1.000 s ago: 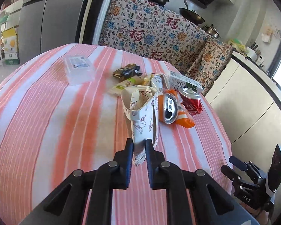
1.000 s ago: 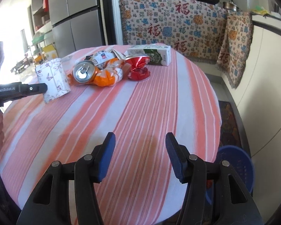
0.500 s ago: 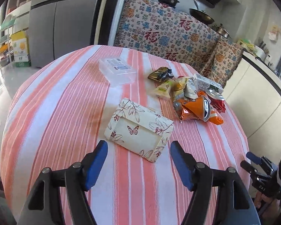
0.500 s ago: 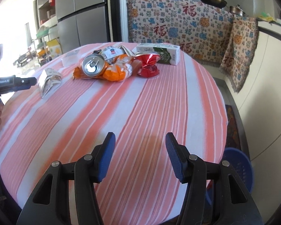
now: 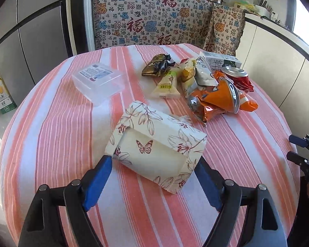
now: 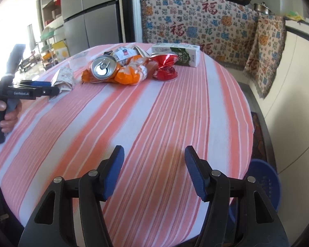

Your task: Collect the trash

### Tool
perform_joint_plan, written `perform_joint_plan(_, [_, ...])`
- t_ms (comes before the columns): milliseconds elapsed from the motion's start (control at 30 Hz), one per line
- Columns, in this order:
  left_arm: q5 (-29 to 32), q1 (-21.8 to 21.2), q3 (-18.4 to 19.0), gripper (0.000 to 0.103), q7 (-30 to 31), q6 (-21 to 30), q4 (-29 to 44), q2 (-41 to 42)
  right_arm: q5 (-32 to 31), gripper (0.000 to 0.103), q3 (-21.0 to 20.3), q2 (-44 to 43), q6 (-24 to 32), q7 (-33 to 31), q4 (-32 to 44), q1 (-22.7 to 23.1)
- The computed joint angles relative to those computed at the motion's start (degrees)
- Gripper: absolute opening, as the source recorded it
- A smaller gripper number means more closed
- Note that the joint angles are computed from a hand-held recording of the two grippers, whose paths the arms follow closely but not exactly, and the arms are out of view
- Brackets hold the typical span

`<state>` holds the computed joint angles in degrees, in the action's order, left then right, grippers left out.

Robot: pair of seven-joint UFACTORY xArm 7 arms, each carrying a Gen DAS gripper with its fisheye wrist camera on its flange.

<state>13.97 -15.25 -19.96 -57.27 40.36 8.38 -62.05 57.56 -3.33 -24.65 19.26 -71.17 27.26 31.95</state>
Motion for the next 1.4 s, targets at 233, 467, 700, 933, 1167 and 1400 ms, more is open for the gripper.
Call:
perform_joint_plan(233, [-0.7,-0.2,-1.3,0.044,-3.6,0.8,-0.2,-0.9,-0.8,0.064,1.2,1.2,2.0,3.2,2.4,-0.2])
perform_joint_plan(467, [-1.9,-5.2,-3.3,0.053,-7.1,5.0,0.3,-2.8,3.2,0.064,4.0,8.6,5.7,7.5,12.0,-0.2])
perform_joint_plan(700, [2.1,-4.9,1.2,0.079,-0.1,6.3,-1.3,-12.5,1.8,0.064,9.7,17.2,8.6,15.1,22.0,-4.4])
perform_joint_plan(933, [4.0,-0.7,13.4,0.084,21.4,-3.9,-0.7,-8.7,-2.3,0.064,11.1,15.4,9.7,17.2,20.2,-6.4])
perform_joint_plan(1167, [-0.6,-0.5,21.4,0.084,34.2,-13.8,-0.7,1.3,-4.2,0.064,10.3,15.1,11.0,19.2,20.4,-6.6])
perform_joint_plan(1400, [-3.8,0.8,14.9,0.084,36.6,-16.7,-1.8,2.8,-7.5,0.063,12.4,22.0,12.4,25.4,28.1,-7.3])
